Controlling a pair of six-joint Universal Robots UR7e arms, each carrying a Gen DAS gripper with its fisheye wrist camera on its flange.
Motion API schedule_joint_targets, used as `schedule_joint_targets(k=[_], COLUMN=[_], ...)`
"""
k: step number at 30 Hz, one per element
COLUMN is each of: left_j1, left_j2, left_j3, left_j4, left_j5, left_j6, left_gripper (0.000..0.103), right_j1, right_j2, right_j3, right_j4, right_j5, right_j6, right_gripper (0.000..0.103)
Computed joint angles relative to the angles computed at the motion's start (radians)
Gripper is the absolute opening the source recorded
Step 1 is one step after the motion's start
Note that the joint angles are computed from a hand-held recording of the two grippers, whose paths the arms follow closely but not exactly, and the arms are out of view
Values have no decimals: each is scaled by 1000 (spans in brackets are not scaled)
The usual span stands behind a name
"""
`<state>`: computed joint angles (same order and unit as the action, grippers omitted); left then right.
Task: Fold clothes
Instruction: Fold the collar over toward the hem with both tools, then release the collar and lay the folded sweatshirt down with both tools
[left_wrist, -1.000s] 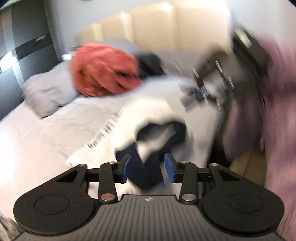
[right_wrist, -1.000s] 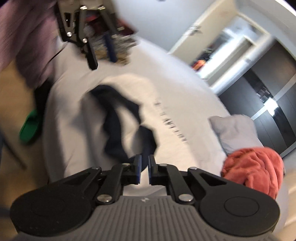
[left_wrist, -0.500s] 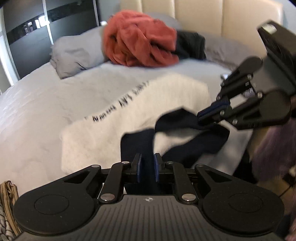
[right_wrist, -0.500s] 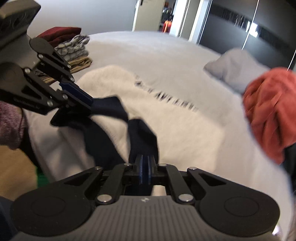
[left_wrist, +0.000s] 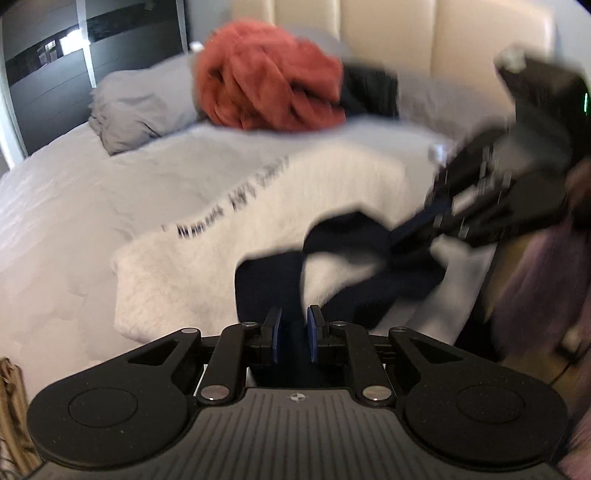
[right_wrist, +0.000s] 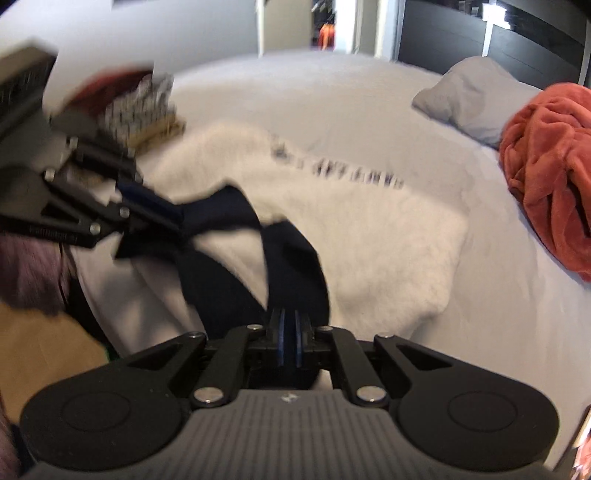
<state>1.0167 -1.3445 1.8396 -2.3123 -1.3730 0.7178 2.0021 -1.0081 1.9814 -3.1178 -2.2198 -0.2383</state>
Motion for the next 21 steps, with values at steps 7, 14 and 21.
schedule_joint_targets(k=[7,14,21], left_j1=[-8,1,18], left_j2=[77,125,164], left_j3=[-47,-79,-114], left_j4=[-44,-122,-283], left_j5=[21,71,111], left_j6=[-95,-201,-279], left_gripper=[12,12,12], right_j1=[-7,-14,-27], right_j2=[63,121,151], right_j3=[-88,-153,-182], right_j4=[14,-69,-246], right_j5=[-10,-100,-190], right_j6=[44,86,137], right_gripper=[7,8,9])
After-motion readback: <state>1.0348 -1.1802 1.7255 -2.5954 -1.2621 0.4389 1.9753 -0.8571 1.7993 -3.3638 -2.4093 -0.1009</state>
